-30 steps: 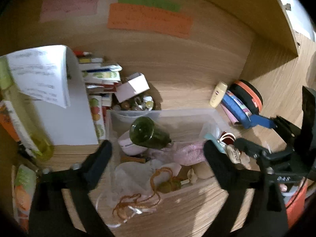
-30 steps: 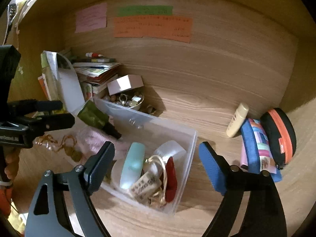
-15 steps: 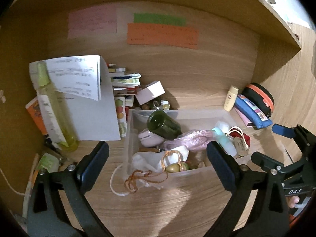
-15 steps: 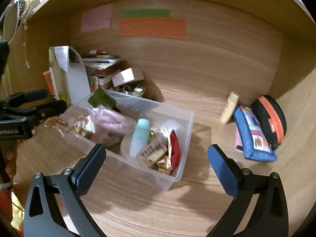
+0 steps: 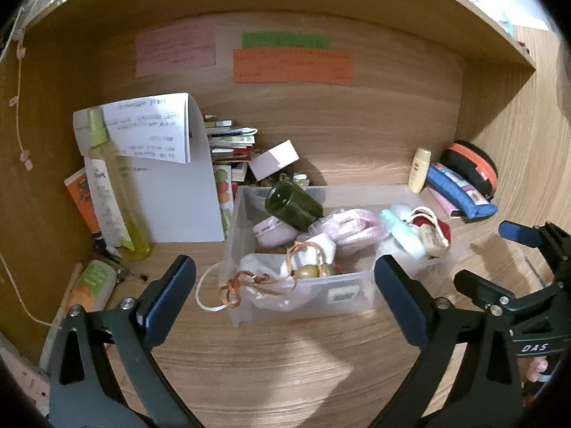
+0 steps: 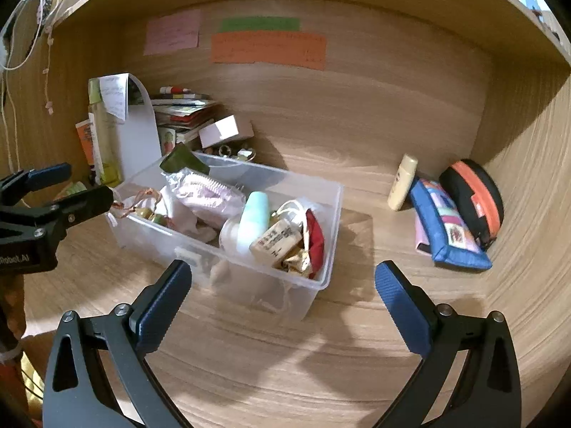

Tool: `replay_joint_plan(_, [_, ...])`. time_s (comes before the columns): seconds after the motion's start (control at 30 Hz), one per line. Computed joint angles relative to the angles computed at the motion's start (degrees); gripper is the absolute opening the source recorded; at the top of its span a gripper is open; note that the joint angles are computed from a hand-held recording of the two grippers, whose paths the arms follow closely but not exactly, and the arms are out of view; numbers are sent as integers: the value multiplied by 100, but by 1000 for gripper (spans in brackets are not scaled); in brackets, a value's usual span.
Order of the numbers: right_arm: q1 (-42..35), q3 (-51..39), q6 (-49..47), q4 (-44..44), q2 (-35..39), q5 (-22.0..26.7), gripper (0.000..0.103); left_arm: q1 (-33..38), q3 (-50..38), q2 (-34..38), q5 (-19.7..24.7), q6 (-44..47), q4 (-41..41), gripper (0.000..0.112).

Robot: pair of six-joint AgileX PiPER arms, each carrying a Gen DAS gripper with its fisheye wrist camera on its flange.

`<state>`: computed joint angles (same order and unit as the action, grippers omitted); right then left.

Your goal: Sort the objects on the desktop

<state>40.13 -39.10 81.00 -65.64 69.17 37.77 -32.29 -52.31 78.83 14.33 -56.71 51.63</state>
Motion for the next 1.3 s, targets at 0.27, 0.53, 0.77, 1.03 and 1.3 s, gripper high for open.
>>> replay_joint_plan(0.27, [-74, 101, 182, 18, -39, -89, 103, 19, 159, -22, -187, -256, 254, 101])
replay_joint_plan(0.53, [-164, 244, 371, 26, -169, -273, 103, 94, 128, 45, -317, 646, -724, 101])
replay_joint_plan(0.77, [-169, 257, 335, 51, -117, -320, 103, 87, 81, 123, -276, 826, -917, 101])
replay_joint_plan(1.03, [-350, 202, 53, 292, -99, -527, 103, 131, 39, 166, -296, 1359, -1438, 101])
replay_joint_plan(1.3, [-407, 240, 7, 351, -145, -547, 103, 190, 13, 185, -331, 1631, -1741, 101])
